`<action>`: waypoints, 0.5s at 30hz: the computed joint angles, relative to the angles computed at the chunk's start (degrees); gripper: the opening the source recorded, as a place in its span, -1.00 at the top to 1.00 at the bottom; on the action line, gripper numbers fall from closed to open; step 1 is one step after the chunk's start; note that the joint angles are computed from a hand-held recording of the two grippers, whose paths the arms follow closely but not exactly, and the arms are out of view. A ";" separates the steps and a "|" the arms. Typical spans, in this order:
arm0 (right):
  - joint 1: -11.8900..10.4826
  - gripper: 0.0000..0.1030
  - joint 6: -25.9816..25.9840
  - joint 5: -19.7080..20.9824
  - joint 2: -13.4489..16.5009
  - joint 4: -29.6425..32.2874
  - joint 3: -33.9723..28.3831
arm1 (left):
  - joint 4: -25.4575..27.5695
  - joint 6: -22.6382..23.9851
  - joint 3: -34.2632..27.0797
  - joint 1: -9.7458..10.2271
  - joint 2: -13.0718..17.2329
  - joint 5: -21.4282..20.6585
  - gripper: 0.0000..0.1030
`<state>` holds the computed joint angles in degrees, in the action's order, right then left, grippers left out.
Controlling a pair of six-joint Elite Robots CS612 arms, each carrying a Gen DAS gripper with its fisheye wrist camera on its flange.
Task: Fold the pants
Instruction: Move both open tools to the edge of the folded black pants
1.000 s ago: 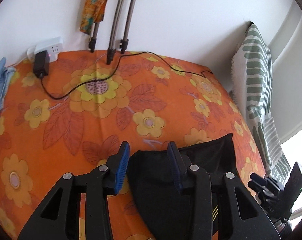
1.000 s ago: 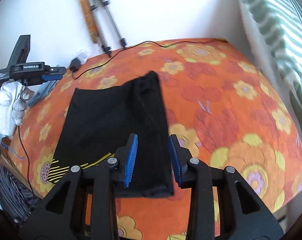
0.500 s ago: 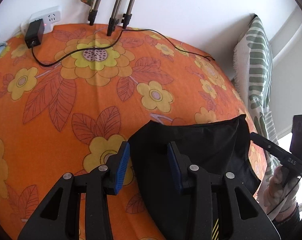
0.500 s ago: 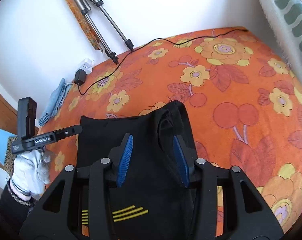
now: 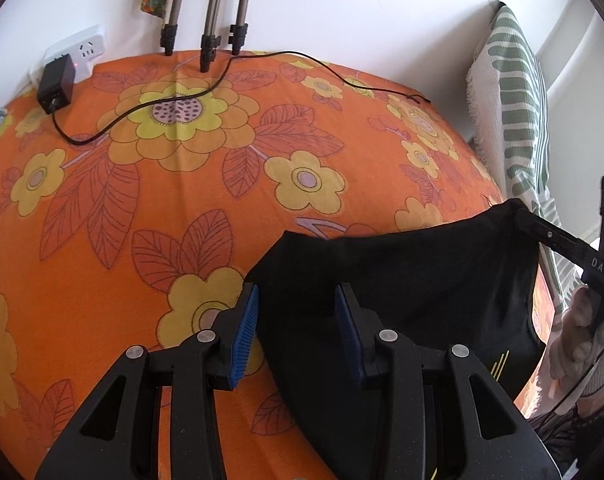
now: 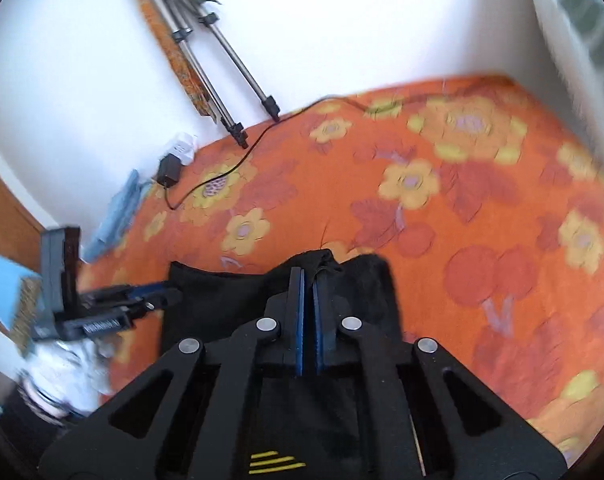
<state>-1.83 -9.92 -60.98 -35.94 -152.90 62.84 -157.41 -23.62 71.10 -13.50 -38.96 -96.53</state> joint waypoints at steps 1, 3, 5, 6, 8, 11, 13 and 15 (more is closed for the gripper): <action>0.30 0.92 -1.12 -2.97 -0.23 -0.92 0.32 | -0.02 -0.40 0.04 0.05 -0.01 0.25 0.27; 0.78 0.91 -0.41 -8.70 0.21 0.39 -0.63 | -0.24 -1.29 0.13 0.15 -0.01 0.57 0.27; 0.87 0.85 0.15 -10.95 0.87 1.73 -1.66 | -0.56 -1.83 0.29 0.22 -0.10 0.69 0.27; 0.79 0.79 0.00 -10.84 1.18 2.96 -2.25 | -0.71 -1.78 0.40 0.21 -0.21 0.80 0.27; 0.68 0.29 0.02 -11.20 1.17 3.17 -2.34 | -1.23 -1.55 0.82 0.14 -0.53 1.14 0.27; 0.61 0.05 -1.22 -11.25 0.31 -0.12 -0.74 | -2.17 -1.40 1.76 0.04 -1.16 1.66 0.27; 0.59 0.05 -2.55 -11.25 0.09 -0.50 -0.41 | -2.53 -1.57 2.53 -0.09 -1.68 2.20 0.27; 0.25 0.04 -3.78 -9.76 -0.30 0.77 0.07 | -2.91 -1.54 3.26 -0.31 -2.23 3.05 0.27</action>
